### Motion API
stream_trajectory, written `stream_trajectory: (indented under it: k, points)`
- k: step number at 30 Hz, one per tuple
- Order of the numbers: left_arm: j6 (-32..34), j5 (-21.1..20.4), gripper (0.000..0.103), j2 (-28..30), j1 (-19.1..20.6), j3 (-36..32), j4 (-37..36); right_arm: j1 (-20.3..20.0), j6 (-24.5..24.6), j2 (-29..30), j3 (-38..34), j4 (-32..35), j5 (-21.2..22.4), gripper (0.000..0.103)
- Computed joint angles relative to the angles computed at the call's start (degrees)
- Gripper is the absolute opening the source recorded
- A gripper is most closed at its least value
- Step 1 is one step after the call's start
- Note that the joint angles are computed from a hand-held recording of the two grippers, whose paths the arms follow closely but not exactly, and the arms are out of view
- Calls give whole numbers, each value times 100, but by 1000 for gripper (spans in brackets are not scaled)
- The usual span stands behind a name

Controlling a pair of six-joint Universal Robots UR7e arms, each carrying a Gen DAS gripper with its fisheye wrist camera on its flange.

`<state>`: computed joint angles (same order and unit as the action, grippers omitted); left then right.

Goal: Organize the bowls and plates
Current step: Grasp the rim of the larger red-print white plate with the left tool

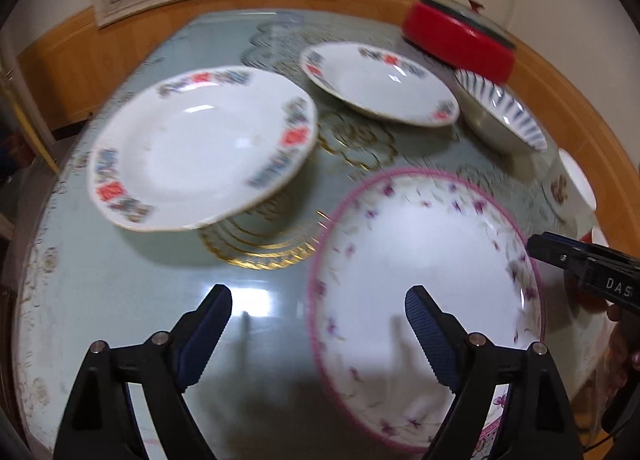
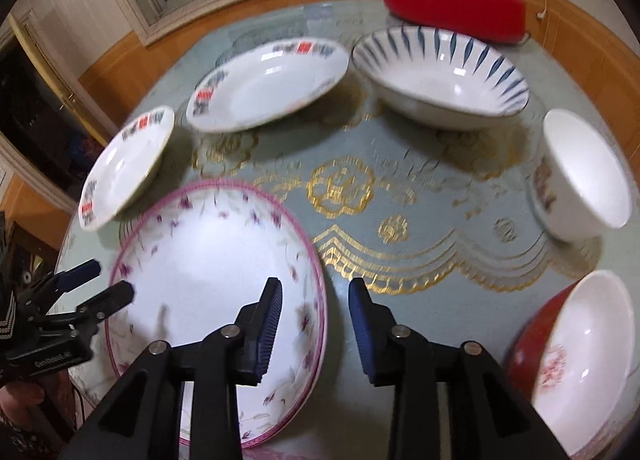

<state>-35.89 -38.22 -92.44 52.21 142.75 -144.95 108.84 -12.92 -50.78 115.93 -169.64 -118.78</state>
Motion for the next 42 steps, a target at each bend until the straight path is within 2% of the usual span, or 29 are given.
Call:
stream_trajectory:
  k: [8,11,15,22,24,26,27,28,34,42]
  points:
    - [-242,553,97,-877,35,-73,674,301,88,177,-346,145,104,36]
    - [-168,802,103,-1094,174,-167,774,405,131,348,-529,326,233,36]
    - [126,899,103,-1237,521,-359,658,571,260,650,-867,632,361,41]
    - [866,1127,103,-980,1203,-780,432,806,490,1159,-1463,971,473,45]
    - [1204,1160,103,-836,1385,-879,151,848,558,1327,-1659,1108,489,47]
    - [1449,1091,103,-730,1535,-975,-80,890,591,1480,-1831,1229,500,54]
    - [1533,1057,103,-681,1578,-1015,-174,907,607,1563,-1923,1286,517,63]
    - [1668,1023,103,-616,1652,-1075,-296,918,628,1624,-1989,1332,543,65]
    - [2135,965,103,-408,1833,-1289,-563,909,971,1987,-2438,1563,494,65]
    - [2673,620,103,-139,2149,-1587,-980,806,1444,2349,-2977,1953,610,65]
